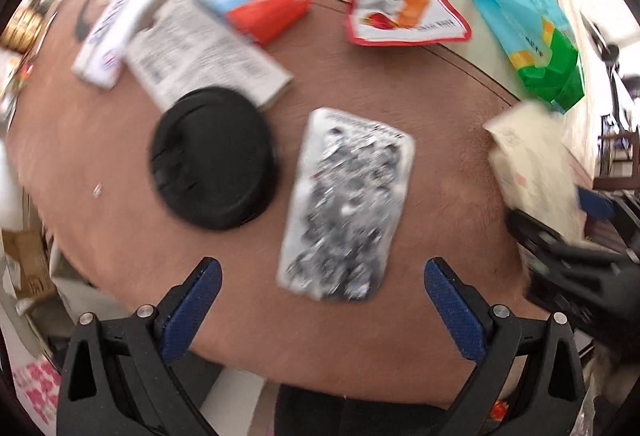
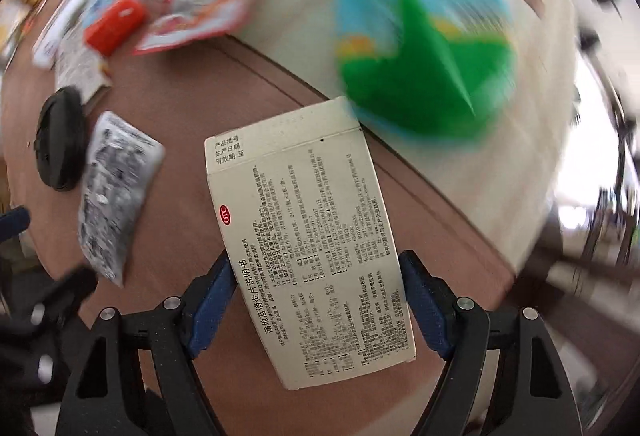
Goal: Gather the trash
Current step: 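Grasp the silver blister pack with the left tool while the right tool grasps the white medicine box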
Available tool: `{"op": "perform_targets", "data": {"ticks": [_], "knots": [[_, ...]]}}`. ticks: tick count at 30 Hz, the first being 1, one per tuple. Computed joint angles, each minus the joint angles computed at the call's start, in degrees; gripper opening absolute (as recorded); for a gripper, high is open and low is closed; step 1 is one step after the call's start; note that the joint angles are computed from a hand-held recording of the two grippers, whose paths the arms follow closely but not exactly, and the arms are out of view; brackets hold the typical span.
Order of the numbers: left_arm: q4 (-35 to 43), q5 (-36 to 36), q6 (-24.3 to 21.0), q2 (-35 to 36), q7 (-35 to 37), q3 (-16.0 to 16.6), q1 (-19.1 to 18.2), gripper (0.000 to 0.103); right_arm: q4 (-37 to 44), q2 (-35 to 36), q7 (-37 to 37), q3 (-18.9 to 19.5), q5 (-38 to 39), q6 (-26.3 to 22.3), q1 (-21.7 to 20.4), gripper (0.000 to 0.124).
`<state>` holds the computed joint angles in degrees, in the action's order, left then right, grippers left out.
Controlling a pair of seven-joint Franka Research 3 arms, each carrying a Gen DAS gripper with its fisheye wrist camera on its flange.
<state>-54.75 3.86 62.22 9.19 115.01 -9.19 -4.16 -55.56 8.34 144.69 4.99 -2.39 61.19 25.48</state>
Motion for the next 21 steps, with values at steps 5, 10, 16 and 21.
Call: {"op": "perform_targets", "data": {"ticks": [5, 10, 16, 21], "knots": [[-6.0, 1.4, 3.5, -1.9, 0.6, -0.6, -1.1, 0.084, -14.8, -10.9, 4.6, -0.3, 4.5, 4.4, -3.3, 0.082], [-8.0, -0.1, 4.1, -2.8, 0.9, -0.1, -0.5, 0.062, -23.6, -15.6, -0.9, 1.4, 3.2, 8.9, -6.2, 0.084], [-8.9, 0.5, 5.4, -3.0, 1.7, 0.2, -0.1, 0.062, -26.1, -17.0, -2.0, 3.1, 1.8, 8.8, -6.9, 0.079], [-10.0, -0.7, 4.3, -5.8, -1.3, -0.3, -1.1, 0.062, -22.4, -15.0, -1.1, 3.4, 0.8, 9.0, -6.8, 0.079]]}}
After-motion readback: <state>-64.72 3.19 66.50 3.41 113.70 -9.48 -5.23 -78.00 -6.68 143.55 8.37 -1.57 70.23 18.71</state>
